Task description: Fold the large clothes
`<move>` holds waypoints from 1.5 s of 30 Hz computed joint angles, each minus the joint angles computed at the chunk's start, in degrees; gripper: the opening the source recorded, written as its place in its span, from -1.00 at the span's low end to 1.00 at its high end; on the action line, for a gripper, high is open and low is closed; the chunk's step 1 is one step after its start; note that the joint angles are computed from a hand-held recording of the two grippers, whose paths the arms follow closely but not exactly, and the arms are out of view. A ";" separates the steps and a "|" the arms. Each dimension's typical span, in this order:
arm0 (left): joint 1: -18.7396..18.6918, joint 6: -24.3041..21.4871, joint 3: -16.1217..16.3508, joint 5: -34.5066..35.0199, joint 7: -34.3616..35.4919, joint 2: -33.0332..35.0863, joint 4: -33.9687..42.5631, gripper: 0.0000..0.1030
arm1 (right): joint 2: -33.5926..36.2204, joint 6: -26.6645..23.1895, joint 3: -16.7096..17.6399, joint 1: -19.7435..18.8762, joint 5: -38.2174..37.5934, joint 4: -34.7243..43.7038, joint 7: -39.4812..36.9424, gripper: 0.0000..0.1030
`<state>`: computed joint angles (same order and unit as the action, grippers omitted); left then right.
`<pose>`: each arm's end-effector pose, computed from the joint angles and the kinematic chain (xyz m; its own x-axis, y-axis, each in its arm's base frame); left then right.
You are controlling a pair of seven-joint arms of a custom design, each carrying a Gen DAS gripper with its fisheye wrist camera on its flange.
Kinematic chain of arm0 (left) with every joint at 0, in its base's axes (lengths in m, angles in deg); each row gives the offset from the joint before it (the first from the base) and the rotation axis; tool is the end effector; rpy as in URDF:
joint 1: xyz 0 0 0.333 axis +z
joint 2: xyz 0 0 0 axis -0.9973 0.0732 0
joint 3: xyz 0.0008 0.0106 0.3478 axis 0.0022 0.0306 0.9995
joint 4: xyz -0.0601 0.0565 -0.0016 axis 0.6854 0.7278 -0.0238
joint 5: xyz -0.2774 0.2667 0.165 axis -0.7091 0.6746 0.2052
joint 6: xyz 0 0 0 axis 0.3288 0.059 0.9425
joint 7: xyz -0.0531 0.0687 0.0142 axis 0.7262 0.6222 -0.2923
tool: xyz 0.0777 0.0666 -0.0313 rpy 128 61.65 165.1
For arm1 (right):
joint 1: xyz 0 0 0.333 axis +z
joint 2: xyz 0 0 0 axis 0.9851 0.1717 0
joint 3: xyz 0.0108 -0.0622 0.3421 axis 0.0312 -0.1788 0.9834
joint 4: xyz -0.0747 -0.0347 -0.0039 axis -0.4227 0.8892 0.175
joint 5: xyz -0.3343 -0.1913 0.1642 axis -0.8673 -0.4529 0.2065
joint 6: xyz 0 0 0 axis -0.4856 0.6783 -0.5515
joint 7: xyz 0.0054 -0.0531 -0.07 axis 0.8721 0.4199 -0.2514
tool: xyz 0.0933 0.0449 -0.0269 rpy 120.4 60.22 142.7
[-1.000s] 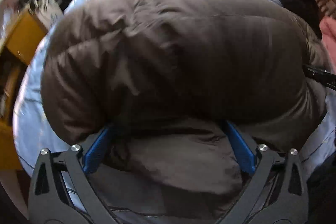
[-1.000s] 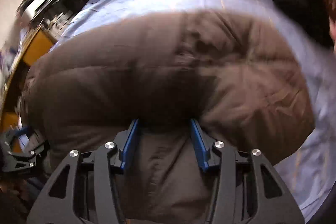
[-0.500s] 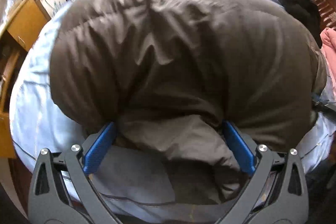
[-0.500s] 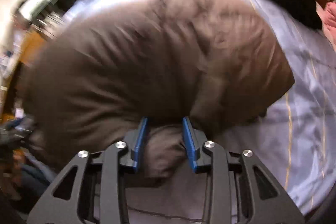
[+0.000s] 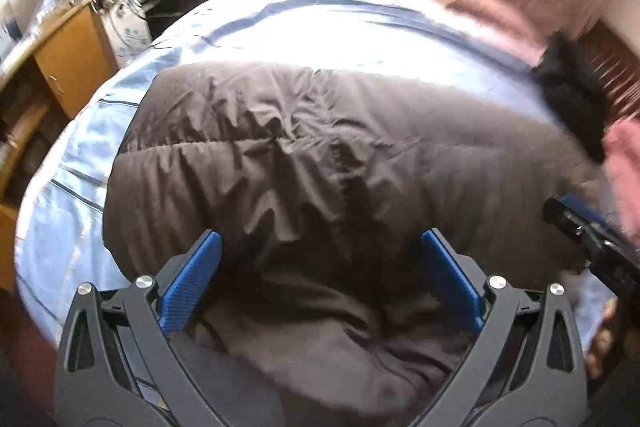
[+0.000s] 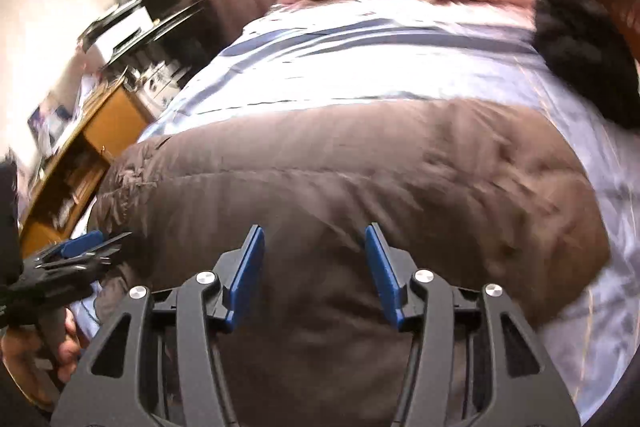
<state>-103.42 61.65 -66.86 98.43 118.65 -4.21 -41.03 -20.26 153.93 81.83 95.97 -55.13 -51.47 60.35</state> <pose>0.4982 -0.3354 0.5245 -0.0245 -0.9982 0.0546 -0.8477 -0.0082 -0.5304 0.5132 0.2294 0.5526 0.0645 -0.9832 -0.1706 -0.7722 0.0591 -0.6326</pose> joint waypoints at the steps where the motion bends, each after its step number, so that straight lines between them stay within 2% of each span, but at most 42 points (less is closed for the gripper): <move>1: -0.16 -3.00 -0.30 1.17 0.20 1.70 1.53 0.96 | 1.84 -1.13 1.57 -1.17 -4.36 1.53 3.49 0.03; 3: -0.33 -3.38 0.07 0.78 0.08 3.06 1.09 0.96 | 4.02 -1.29 1.57 -1.12 -7.76 2.71 5.41 0.05; 6: -0.38 -1.03 0.64 -0.51 -0.65 2.15 -0.54 0.96 | 1.46 2.12 -0.84 0.34 -1.17 -0.34 1.96 0.05; 8: -0.10 2.37 0.75 1.02 -2.44 -0.08 -3.14 0.96 | -0.13 5.61 -0.82 -0.41 -0.82 -1.88 3.15 0.05; 9: 0.01 2.62 0.47 2.30 -3.19 -0.22 -3.26 0.96 | -0.92 5.58 -0.29 -1.15 -2.05 -2.31 4.12 0.05; 11: 0.03 0.56 0.19 2.81 -1.80 0.98 -2.19 0.96 | 0.48 0.91 0.65 -1.93 -4.19 -0.05 4.66 0.05; 14: -0.12 0.07 0.50 2.43 -1.83 2.72 -1.01 0.96 | 1.10 1.57 0.49 -1.61 -4.83 -0.23 5.57 0.07; 16: -0.08 1.61 0.79 2.06 -2.70 1.81 -1.69 0.96 | -0.55 6.18 0.04 -1.68 -4.33 -2.23 6.59 0.07; 17: 0.06 3.74 0.88 2.38 -3.78 0.75 -2.68 0.96 | -1.44 8.85 0.60 -2.75 -5.88 -3.34 8.60 0.07; 18: 0.22 5.19 0.79 3.38 -4.90 0.14 -3.27 0.96 | -2.39 9.37 2.83 -5.81 -11.01 -3.51 13.31 0.07; 20: 0.68 5.03 0.31 7.75 -7.99 -0.12 -2.84 0.96 | -2.66 6.25 4.69 -8.48 -16.13 -2.20 17.52 0.07; 21: 0.71 3.70 0.14 8.46 -8.33 0.31 -2.10 0.96 | -2.53 5.71 4.01 -8.23 -15.95 -2.08 17.72 0.07; 23: 0.58 2.68 0.39 4.52 -5.95 1.46 -1.31 0.96 | -1.25 2.37 1.49 -6.35 -11.23 -1.23 15.67 0.07; 24: 0.57 2.40 0.63 1.15 -4.08 2.23 -1.00 0.96 | 0.10 -0.70 0.08 -4.82 -6.07 -0.34 11.05 0.08; 26: 0.49 2.80 0.87 -0.79 -3.46 2.29 -1.18 0.96 | -0.42 1.04 -0.53 -4.33 -6.12 -1.74 12.05 0.08; 29: 0.90 6.32 1.00 2.55 -7.38 0.28 -2.96 0.96 | -2.32 7.50 -0.13 -5.07 -7.48 -3.80 13.66 0.08; 31: 1.62 6.00 0.75 8.63 -12.73 0.95 -1.03 0.96 | -1.12 7.14 1.27 -6.46 -10.42 -1.36 14.62 0.10; 33: 1.79 5.50 1.17 9.40 -13.92 3.44 2.50 0.96 | 0.78 6.69 0.74 -5.26 -9.24 0.92 12.29 0.10; 36: 1.14 2.93 1.85 7.69 -12.19 7.81 6.88 0.96 | 5.26 -1.57 0.95 -3.72 -10.92 6.18 8.87 0.15; 39: -0.28 3.83 3.28 10.56 -13.92 9.21 6.66 0.96 | 5.60 -0.64 -0.21 -2.38 -13.22 5.50 9.85 0.16; 41: -0.41 5.42 3.70 10.46 -14.77 7.79 5.28 0.96 | 3.77 4.36 -1.42 -2.41 -11.38 3.32 10.92 0.16; 42: -0.26 6.78 3.85 10.44 -15.39 7.26 4.71 0.96 | 2.79 6.05 -1.30 -3.55 -13.44 2.61 14.33 0.16; 43: -0.11 8.27 4.11 11.48 -16.75 6.53 3.81 0.96 | 2.52 5.91 -0.73 -4.87 -16.26 2.79 17.48 0.16; 44: -0.08 7.75 4.16 12.67 -17.60 6.43 3.91 0.96 | 2.06 4.64 -0.07 -6.44 -19.95 3.04 21.62 0.16; 45: 0.00 6.40 4.08 13.02 -17.11 7.02 4.51 0.96 | 2.12 3.21 -0.16 -6.85 -20.53 3.43 22.61 0.16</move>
<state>-103.42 68.05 -62.78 111.44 101.54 2.81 -36.52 -18.14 157.14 81.67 89.11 -75.66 -48.04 82.96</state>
